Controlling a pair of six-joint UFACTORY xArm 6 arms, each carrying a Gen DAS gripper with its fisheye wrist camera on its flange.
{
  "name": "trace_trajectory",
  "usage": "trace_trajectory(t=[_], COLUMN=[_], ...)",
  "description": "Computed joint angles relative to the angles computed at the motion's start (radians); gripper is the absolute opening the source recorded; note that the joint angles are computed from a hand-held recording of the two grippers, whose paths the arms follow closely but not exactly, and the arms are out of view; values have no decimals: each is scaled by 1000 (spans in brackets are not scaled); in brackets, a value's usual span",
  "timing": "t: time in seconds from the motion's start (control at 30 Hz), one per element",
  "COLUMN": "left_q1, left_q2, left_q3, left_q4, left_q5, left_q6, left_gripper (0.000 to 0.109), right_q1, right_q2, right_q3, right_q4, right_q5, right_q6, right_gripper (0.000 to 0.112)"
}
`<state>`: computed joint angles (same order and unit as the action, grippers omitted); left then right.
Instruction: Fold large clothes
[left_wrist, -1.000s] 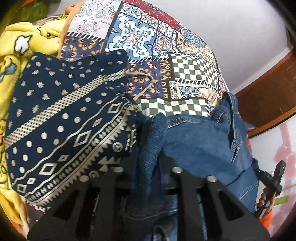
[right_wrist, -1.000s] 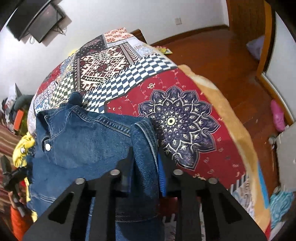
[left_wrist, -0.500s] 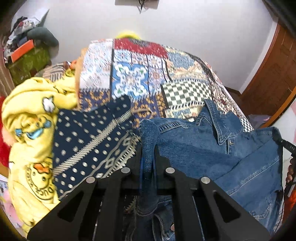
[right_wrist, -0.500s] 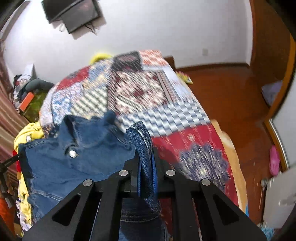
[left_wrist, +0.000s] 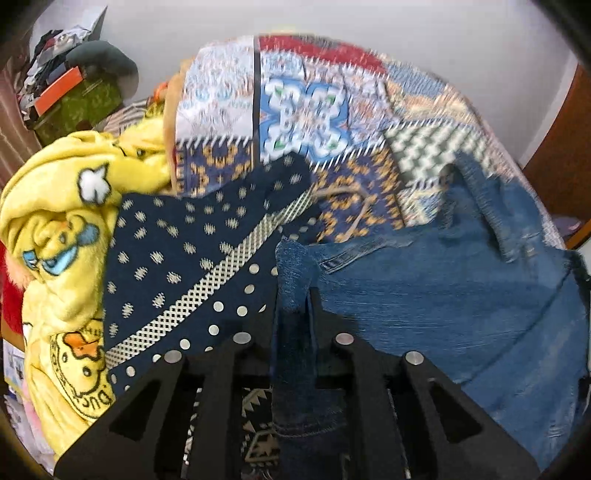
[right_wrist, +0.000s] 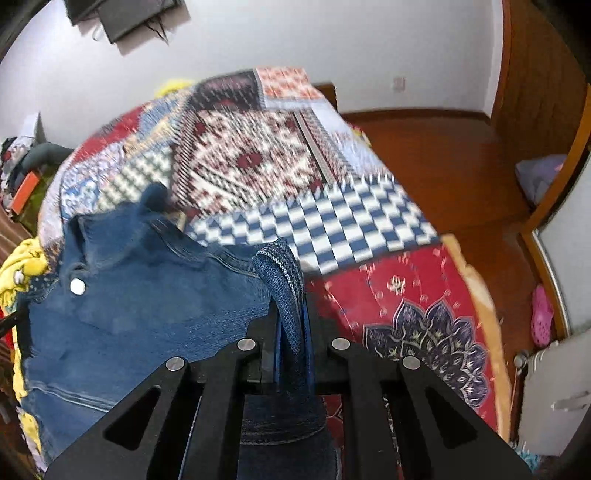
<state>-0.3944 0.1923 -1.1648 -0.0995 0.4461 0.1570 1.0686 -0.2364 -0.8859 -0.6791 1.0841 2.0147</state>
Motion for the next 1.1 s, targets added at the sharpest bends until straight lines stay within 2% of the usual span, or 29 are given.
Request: trace_trajectory(t=[0.1,0.17,0.3,0.4,0.57,0.67,0.73,0.8,0.87,0.9,0.93,1.0,1.1], left_q1=[-2,-3,-8,-15,-28,-34,-34,-34,-31,-29,-23,-9,25], left_q2=[21,9,-44,-129,-307,-427,-511,-578,-646,-682,-726,-788,-874], left_q3=[3,21,46,95,190,246,283,315,348,371,400,443,505], left_q4=[100,139,176,163,90,23,-45,-88,-120,-125,-145,-186,-229], left_q5=[-8,-20,10,9,-5,-5,7,23,51,62,70,87,158], left_q6=[-58,-76,-78,-39,37,94,147,185,218,222,238,275,317], left_gripper=[23,26,31,36,50,57,65,69,79,89,94,97,97], right_q1=[-3,7,38,64,157,235,288,343,389,405,423,451,484], right_q2=[2,17,20,3,21,62,98,149,193,206,221,244,269], right_q3=[18,-4,-37,-67,-202,-320,-395,-484,-558,-580,-601,-627,-643], right_q4=[0,0,12,34,5,-33,-68,-106,-128,-132,-136,-134,-95], right_q5=[-18,11,64,112,268,385,458,535,589,602,613,628,635], right_q6=[10,-6,2,-9,-58,-80,-93,-110,-120,-119,-115,-106,-77], right_gripper=[10,14,15,16,17,31,50,62,72,79,84,85,85])
